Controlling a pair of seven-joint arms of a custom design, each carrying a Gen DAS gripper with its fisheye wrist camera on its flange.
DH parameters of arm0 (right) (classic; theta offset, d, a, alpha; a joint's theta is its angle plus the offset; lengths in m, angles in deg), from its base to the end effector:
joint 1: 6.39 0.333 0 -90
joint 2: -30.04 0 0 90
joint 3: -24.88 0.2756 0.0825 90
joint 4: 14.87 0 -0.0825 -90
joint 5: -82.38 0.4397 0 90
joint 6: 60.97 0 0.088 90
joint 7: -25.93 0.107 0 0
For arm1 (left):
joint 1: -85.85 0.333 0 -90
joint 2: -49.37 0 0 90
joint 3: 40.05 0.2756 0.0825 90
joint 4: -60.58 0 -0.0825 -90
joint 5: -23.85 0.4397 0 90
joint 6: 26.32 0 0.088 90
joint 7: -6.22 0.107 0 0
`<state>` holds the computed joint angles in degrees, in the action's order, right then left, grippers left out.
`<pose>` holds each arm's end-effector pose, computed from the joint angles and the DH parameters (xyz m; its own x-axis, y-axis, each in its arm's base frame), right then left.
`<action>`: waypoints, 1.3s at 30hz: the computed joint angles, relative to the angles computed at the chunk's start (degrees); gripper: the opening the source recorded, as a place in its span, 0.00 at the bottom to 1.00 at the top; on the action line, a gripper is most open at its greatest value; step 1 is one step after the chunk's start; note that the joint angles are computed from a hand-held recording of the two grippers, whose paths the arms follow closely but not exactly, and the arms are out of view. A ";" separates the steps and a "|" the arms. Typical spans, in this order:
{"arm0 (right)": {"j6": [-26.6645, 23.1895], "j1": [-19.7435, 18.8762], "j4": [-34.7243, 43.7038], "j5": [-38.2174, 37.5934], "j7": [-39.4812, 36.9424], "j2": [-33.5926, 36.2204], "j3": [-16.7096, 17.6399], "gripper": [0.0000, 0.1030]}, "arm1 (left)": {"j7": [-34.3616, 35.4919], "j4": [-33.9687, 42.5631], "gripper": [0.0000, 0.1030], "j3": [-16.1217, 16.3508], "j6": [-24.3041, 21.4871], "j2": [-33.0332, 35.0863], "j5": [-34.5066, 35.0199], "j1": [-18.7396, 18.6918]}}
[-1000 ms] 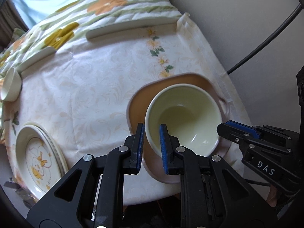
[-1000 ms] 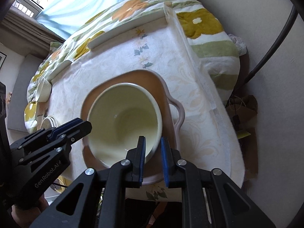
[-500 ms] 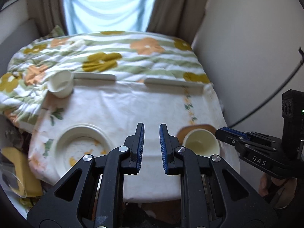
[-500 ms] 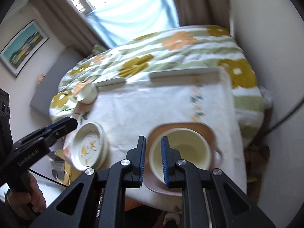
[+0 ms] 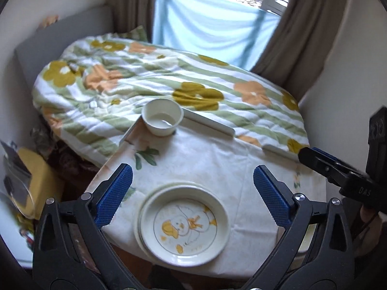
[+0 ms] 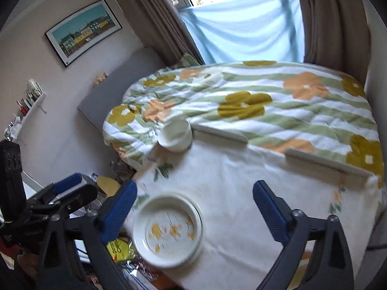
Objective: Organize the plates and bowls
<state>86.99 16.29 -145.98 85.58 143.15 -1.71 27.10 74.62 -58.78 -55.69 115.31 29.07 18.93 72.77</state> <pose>0.4627 0.2168 0.6157 0.0809 -0.9240 -0.3736 -0.7330 0.1989 -0.6505 0.4920 -0.2879 0.6050 -0.1784 -0.9549 0.2375 -0.7810 -0.0095 -0.6245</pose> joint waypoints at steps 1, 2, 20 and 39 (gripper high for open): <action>0.81 -0.27 1.21 -0.40 -0.17 1.53 0.06 0.96 | 0.40 0.94 0.97 1.19 0.67 1.36 -1.73 0.10; 1.23 -0.41 3.60 -0.66 -0.52 4.25 0.04 0.96 | 0.53 1.88 0.97 1.82 1.07 2.58 -2.57 0.43; -13.57 -7.05 47.33 11.77 -4.79 50.95 3.57 0.94 | 7.93 38.80 0.59 4.42 -10.58 45.87 -12.29 5.01; -15.44 -8.27 60.88 13.71 -2.80 65.82 7.05 0.19 | 9.52 54.20 0.20 4.48 -15.44 59.71 -10.20 4.70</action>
<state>71.55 8.02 -85.10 99.30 140.34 64.11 34.15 84.13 -4.58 -51.21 99.87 88.79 8.73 77.48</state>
